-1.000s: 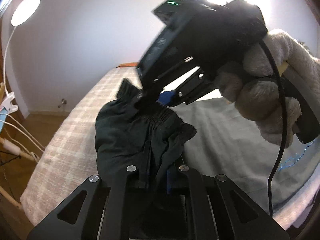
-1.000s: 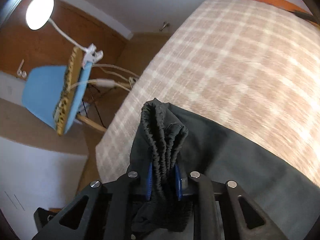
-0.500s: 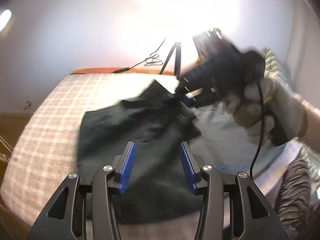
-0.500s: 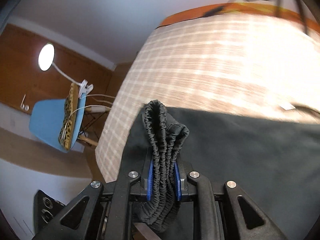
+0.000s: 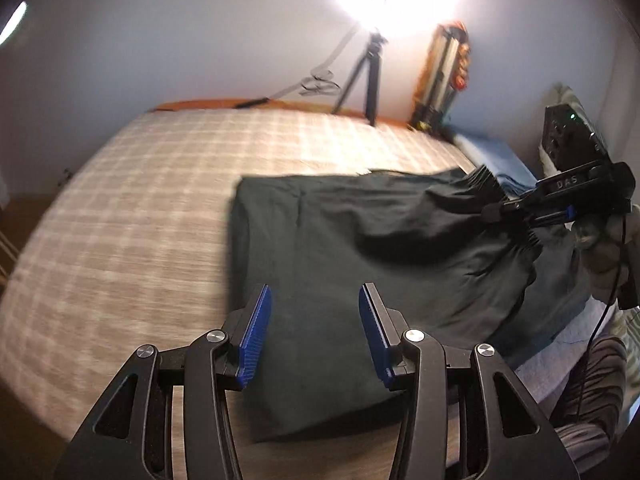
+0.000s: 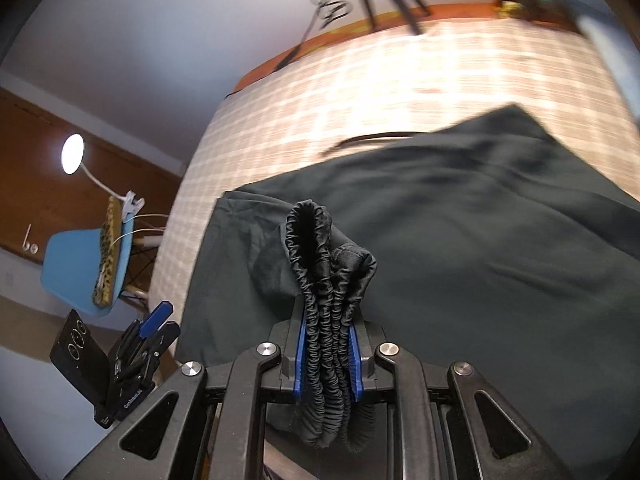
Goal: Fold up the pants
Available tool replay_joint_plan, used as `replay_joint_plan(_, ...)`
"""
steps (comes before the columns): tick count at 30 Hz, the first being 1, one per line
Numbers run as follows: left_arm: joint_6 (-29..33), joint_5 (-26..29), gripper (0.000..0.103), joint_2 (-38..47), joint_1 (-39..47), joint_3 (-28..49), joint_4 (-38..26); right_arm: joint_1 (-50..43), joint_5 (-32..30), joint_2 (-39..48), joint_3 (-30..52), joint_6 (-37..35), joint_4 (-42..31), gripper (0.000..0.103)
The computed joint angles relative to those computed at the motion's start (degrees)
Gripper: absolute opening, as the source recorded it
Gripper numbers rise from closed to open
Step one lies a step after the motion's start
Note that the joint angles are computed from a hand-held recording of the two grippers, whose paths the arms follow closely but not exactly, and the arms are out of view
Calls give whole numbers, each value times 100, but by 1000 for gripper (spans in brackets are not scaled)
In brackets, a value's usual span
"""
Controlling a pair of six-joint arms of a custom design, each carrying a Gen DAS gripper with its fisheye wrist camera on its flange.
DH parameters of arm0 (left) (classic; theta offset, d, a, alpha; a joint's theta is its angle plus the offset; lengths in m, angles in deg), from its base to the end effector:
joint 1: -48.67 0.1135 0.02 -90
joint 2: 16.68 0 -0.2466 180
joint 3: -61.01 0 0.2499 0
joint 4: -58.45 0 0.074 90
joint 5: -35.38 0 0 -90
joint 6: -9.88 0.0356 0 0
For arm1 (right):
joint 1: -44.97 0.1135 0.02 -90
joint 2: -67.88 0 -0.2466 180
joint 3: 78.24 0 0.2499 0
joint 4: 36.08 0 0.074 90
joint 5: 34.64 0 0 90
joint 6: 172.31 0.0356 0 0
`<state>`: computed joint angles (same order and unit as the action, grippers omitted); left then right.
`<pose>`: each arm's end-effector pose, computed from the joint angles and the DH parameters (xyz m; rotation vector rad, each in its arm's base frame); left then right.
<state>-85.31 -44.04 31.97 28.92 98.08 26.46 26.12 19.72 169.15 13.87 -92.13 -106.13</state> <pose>0.1680 -0.0673 0.1733 0.3909 2.3227 -0.4307 0.3230 -0.0883 0.2145 0.1311 2.7027 0.7791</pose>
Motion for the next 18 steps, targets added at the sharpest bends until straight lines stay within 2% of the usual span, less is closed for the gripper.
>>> replay_joint_plan(2, -333, -430, 44, 165, -570, 52, 60, -238, 35, -95, -128, -149, -6, 16)
replay_joint_plan(5, -600, -731, 44, 257, -1134, 196, -10, -536, 21, -259, -251, -371, -109, 16)
replay_joint_plan(7, -689, -936, 44, 276, -1471, 293, -24, -880, 91, -282, -176, -764, -295, 16)
replay_joint_plan(18, -932, -1404, 44, 1576, -2603, 824, 715, -2846, 462, 403, 1108, -2281, -1425, 16)
